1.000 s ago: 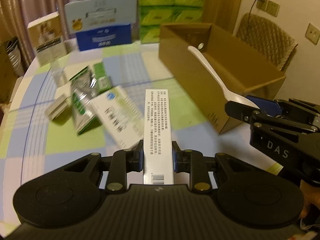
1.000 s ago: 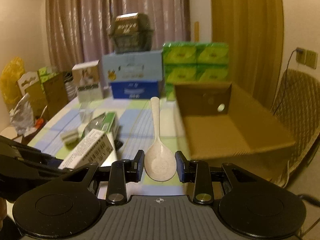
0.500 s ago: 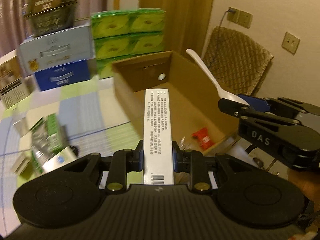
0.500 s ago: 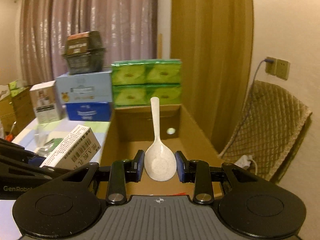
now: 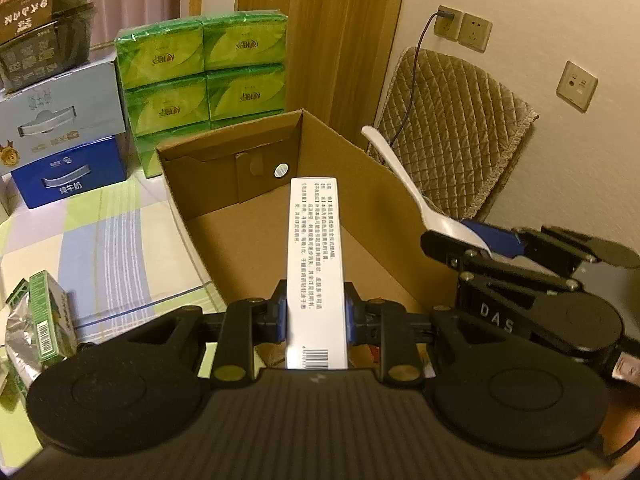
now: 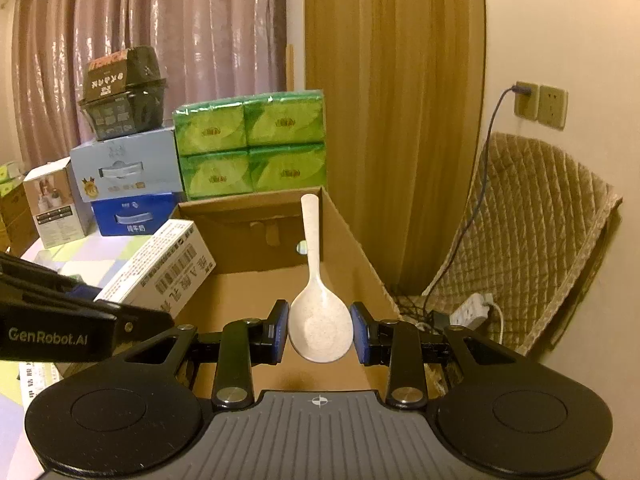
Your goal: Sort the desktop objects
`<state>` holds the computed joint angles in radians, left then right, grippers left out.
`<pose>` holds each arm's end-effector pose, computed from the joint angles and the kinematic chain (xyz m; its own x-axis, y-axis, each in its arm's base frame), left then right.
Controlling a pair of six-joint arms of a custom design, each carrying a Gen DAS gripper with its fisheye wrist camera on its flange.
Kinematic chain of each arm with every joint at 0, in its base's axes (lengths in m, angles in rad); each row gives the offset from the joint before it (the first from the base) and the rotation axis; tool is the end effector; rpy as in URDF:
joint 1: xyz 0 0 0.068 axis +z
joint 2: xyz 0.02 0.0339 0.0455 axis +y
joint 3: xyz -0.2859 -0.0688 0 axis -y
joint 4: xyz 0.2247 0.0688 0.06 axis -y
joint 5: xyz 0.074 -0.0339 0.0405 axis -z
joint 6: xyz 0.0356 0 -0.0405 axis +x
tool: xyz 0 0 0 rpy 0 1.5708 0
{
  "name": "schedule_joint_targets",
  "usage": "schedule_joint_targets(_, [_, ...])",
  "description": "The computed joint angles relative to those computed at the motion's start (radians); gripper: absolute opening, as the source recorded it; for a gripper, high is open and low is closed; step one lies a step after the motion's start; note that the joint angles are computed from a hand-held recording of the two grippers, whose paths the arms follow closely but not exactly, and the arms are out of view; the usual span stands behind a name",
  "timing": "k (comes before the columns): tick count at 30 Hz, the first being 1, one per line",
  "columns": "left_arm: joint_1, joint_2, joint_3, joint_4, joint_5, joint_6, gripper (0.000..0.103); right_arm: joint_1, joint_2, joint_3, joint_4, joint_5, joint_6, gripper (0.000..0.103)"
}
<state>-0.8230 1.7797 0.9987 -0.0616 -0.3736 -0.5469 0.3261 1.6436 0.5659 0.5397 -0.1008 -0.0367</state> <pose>0.2492 -0.2496 0.1976 -0.7026 0.0456 -0.7101 0.1780 0.9775 -0.1134 0.2773 0.0976 0.1730 -0.4704 -0.1976 -0.8600 -0.4181 0.9082 0.0200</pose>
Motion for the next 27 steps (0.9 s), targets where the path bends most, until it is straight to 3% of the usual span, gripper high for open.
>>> schedule_joint_targets(9, [0.036,0.046,0.018,0.025,0.028,0.011,0.024,0.003,0.038,0.015,0.005,0.000,0.004,0.030])
schedule_joint_targets(27, [0.021,-0.101,-0.122,0.033,-0.037,-0.036,0.030,0.029,0.056,0.020,-0.004,-0.013,0.020,0.031])
